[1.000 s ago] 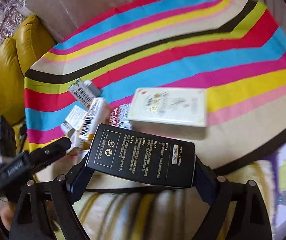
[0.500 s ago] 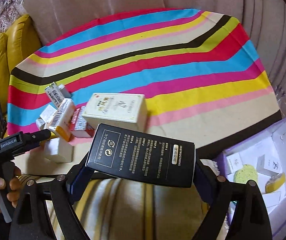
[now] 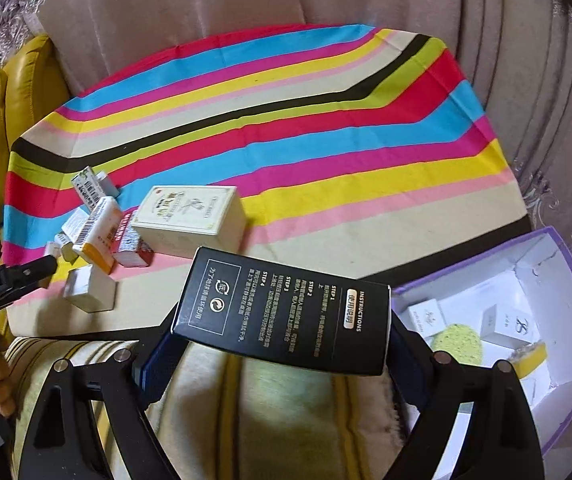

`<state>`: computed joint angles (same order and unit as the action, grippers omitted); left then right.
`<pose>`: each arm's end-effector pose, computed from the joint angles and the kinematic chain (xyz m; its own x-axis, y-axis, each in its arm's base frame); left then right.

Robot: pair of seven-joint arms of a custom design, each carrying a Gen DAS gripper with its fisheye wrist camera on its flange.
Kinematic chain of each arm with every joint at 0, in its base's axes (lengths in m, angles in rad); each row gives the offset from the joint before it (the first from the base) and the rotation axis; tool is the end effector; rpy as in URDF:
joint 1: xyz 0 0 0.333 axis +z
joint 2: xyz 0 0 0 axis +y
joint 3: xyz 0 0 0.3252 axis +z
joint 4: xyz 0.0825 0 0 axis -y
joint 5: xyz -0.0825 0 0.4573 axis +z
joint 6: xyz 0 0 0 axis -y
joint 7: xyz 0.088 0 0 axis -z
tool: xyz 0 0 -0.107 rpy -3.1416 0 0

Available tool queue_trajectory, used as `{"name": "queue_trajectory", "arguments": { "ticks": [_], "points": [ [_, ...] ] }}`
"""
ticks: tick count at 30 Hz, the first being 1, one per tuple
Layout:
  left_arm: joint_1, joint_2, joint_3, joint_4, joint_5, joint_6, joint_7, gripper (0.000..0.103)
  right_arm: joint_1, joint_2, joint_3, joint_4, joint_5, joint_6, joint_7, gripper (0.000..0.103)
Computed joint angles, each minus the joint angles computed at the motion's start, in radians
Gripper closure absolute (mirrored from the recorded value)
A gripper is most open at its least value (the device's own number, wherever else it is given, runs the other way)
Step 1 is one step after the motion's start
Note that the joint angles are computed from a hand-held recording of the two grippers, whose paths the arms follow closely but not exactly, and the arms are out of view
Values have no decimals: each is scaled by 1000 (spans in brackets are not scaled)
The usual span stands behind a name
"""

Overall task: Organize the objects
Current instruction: 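Carry the black box and dental box into the purple-rimmed box and release both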

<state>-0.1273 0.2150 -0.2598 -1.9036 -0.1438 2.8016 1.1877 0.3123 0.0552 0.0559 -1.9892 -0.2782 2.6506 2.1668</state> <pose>0.6713 -0.2554 0.4420 0.0141 -0.9182 0.3958 -0.8290 -0.2320 -0.5088 0.6298 0.2504 0.4794 0.0096 -0.9946 -0.1035 -0.8109 0.0528 -0.5827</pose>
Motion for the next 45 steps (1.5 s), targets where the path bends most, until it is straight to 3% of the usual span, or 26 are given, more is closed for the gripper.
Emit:
{"name": "queue_trajectory", "arguments": {
  "ticks": [3, 11, 31, 39, 45],
  "points": [
    [-28, -15, 8, -7, 60, 21, -30, 19, -9, -25, -7, -29, -19, 3, 11, 13],
    [-61, 31, -45, 74, 54, 7, 62, 19, -70, -101, -7, -114, -61, -4, 50, 13],
    [-260, 357, -110, 566, 136, -252, 274, 19, -246, -230, 8, -281, -163, -24, 183, 13],
    [-318, 490, -123, 763, 95, -375, 342, 15, -289, -252, 15, -298, -213, -49, 255, 10],
    [-334, 484, -106, 759, 84, -383, 353, 11, -300, -266, 17, -312, -215, -60, 264, 3]
  ]
}}
